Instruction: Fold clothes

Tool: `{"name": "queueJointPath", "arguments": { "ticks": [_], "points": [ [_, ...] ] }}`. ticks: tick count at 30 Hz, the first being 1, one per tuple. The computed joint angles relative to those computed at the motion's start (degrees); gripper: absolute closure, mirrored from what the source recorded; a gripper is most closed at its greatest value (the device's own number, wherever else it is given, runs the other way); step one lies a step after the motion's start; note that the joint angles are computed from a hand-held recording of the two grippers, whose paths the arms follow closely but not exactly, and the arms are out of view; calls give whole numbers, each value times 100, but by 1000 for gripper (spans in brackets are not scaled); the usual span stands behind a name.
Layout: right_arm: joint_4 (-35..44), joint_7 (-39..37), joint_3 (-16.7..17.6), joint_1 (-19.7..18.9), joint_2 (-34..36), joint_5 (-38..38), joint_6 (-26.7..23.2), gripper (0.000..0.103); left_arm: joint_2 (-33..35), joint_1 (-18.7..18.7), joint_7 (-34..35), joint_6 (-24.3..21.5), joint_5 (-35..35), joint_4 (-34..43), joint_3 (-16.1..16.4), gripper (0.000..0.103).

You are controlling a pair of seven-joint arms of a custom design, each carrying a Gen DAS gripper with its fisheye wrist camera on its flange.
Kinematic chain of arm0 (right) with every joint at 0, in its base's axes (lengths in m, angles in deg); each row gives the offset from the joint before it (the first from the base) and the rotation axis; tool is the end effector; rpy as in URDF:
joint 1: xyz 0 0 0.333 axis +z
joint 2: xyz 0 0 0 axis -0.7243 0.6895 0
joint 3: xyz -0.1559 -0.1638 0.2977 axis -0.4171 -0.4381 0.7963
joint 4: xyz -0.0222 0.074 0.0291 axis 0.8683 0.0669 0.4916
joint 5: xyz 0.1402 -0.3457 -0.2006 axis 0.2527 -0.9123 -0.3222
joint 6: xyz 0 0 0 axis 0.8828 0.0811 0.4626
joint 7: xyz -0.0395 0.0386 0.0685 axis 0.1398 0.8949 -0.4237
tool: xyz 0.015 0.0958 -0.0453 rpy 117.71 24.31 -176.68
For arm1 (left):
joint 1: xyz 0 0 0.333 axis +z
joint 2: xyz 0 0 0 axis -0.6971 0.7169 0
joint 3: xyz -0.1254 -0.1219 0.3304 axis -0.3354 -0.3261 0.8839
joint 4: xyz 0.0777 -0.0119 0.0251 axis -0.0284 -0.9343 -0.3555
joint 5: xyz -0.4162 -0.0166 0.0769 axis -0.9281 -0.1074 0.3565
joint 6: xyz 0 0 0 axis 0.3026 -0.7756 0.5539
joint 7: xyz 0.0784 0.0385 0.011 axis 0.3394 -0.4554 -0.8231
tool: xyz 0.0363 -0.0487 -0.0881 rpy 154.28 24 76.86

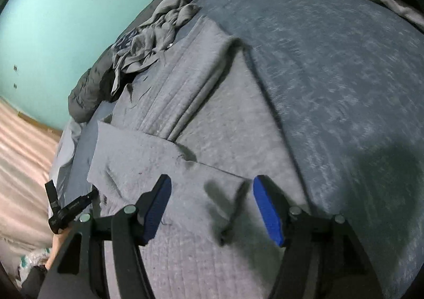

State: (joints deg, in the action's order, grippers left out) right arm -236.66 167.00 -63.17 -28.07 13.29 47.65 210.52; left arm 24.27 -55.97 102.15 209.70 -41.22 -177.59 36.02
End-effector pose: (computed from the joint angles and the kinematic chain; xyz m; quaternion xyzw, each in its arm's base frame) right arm 0.4390 0.0353 0.4868 -0.5278 0.7613 -0.0042 0.3766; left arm 0.5135 -0.2543 0.4833 -0.7235 0.6385 -0.2202 0.1429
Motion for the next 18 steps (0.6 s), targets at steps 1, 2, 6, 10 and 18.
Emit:
{"name": "queueJointPath", "arguments": {
  "ticks": [1,2,6,10,18],
  "points": [
    [38,-50,4,24,58,-25,-24,37,-4,-2,25,2,-10,-7,3,47],
    [43,-82,27,33,80,-56,-58,42,-5,-3,46,-2,-15,-8,6,47],
    [10,-271,82,104,62,-28,14,95,-15,2,74,-18,16,-6,6,47],
    [-35,-706,-106,426,-114,441,366,100,-51,11,52,-50,77,-15,-4,47],
    [-117,-1643,-833,1212,-679,1469,1348,100,-92,11,38,-274,304,51,-46,47]
  ]
}}
